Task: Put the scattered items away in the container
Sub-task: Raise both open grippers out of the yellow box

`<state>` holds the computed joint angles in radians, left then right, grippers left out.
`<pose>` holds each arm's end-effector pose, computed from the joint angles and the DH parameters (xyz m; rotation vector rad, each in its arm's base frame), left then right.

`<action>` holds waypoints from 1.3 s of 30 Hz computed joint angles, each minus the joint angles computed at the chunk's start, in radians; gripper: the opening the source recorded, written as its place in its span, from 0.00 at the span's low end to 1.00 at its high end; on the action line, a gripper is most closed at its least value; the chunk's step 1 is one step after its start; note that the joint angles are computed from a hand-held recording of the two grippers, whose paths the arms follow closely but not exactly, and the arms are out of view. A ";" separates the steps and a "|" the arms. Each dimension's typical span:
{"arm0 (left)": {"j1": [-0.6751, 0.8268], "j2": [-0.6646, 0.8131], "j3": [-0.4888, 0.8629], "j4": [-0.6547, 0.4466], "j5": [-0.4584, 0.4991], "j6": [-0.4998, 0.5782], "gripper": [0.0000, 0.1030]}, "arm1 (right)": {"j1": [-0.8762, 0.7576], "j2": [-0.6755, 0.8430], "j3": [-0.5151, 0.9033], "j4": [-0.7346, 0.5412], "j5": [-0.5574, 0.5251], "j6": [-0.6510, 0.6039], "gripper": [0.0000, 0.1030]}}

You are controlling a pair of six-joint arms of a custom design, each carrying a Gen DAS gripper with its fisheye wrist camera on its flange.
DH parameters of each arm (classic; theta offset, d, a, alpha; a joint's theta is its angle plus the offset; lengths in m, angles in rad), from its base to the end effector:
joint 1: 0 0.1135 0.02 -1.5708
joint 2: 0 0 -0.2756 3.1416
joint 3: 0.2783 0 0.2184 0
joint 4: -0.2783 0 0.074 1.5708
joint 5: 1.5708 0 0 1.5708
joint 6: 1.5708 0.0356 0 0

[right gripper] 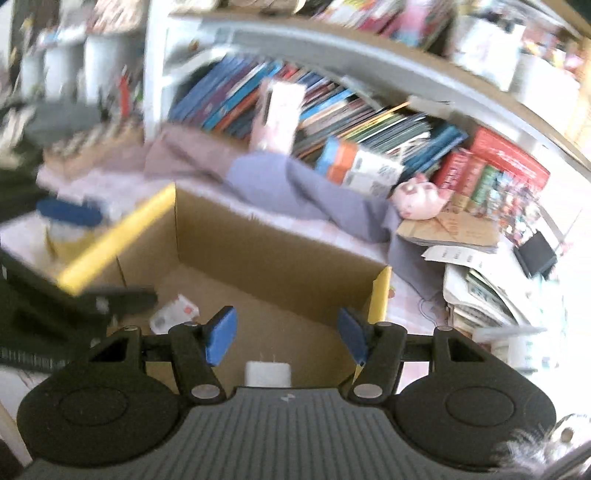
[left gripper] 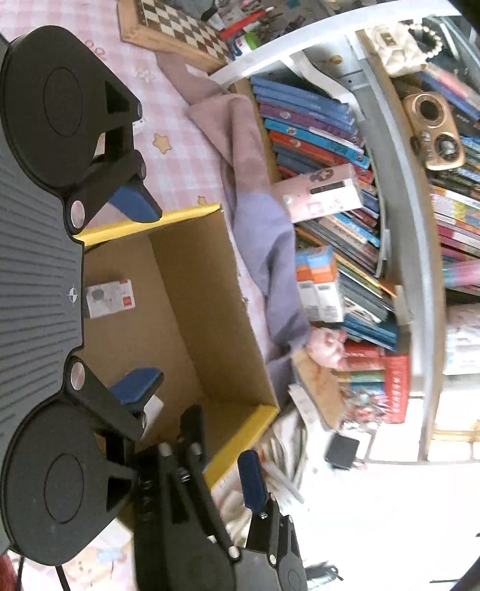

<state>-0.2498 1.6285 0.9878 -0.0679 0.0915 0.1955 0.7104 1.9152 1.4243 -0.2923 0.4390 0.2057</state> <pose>0.3124 -0.0831 0.2400 0.5500 2.2120 -0.1328 0.3145 0.2506 0.2519 -0.3605 2.2349 -0.0369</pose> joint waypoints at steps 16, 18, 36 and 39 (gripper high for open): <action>0.192 -0.311 -0.280 0.126 0.216 -0.045 0.91 | 0.289 -0.048 -0.016 -0.096 0.418 0.388 0.64; 0.218 -0.338 -0.308 0.134 0.244 -0.033 0.91 | 0.325 -0.035 -0.002 -0.130 0.472 0.452 0.66; 0.650 -0.518 -0.425 -0.064 0.605 0.309 0.91 | 0.581 0.282 0.487 -0.850 0.695 1.084 0.66; 0.742 -0.525 -0.428 -0.121 0.670 0.400 0.91 | 0.616 0.365 0.605 -1.011 0.721 1.213 0.67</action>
